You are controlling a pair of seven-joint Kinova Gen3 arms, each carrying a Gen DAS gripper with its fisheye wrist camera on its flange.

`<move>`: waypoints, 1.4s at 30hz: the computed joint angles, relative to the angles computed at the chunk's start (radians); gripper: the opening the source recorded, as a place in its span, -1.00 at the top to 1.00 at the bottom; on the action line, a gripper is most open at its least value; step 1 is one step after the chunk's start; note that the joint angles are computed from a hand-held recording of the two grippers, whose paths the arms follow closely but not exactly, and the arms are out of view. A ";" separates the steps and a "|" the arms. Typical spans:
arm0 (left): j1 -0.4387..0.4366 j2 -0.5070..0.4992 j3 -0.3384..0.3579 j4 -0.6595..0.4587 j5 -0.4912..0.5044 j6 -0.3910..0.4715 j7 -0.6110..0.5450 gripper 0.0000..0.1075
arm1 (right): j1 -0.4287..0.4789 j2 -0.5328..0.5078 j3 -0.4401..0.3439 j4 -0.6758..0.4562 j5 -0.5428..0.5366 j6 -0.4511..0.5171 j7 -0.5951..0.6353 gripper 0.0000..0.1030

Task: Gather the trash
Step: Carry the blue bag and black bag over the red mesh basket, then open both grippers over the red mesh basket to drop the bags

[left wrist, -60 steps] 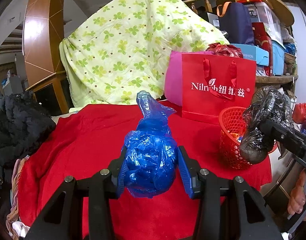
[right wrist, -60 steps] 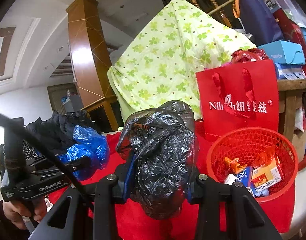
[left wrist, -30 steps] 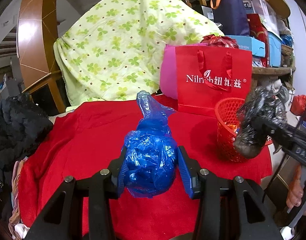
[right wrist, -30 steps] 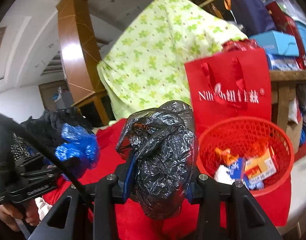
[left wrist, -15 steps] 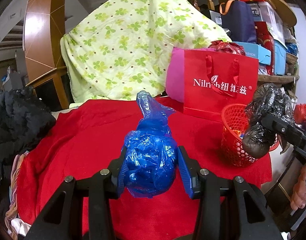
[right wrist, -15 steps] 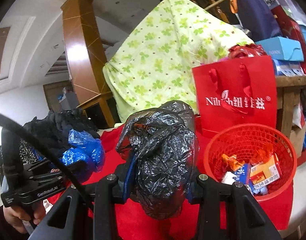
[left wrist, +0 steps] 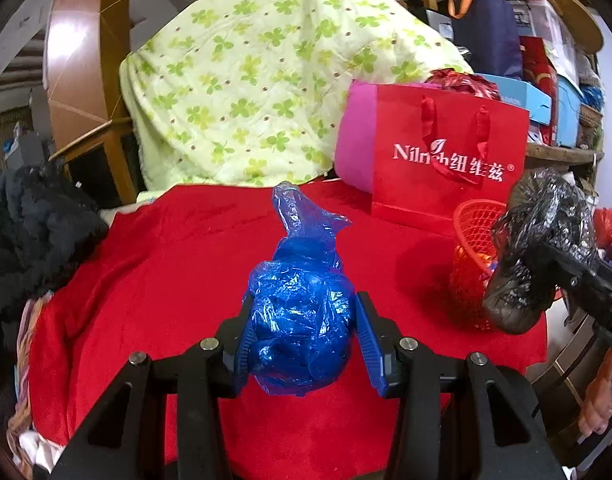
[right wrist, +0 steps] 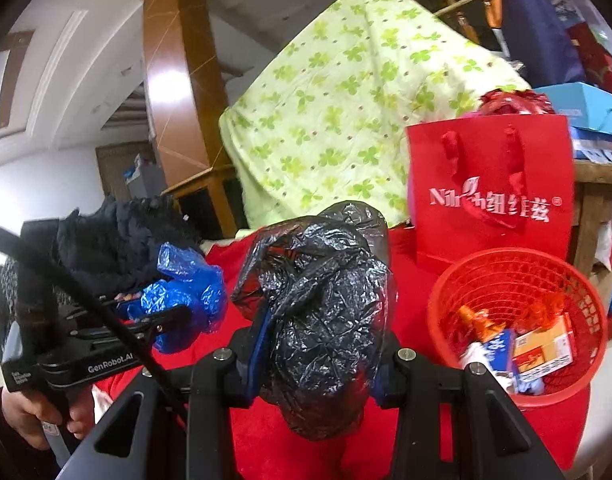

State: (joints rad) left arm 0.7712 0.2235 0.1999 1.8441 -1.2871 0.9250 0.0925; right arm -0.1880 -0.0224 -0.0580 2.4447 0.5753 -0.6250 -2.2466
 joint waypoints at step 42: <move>0.149 0.258 -0.429 -0.341 0.448 -0.455 -0.551 -0.63 | 0.415 0.225 0.044 -0.196 0.438 -0.139 -0.542 -0.36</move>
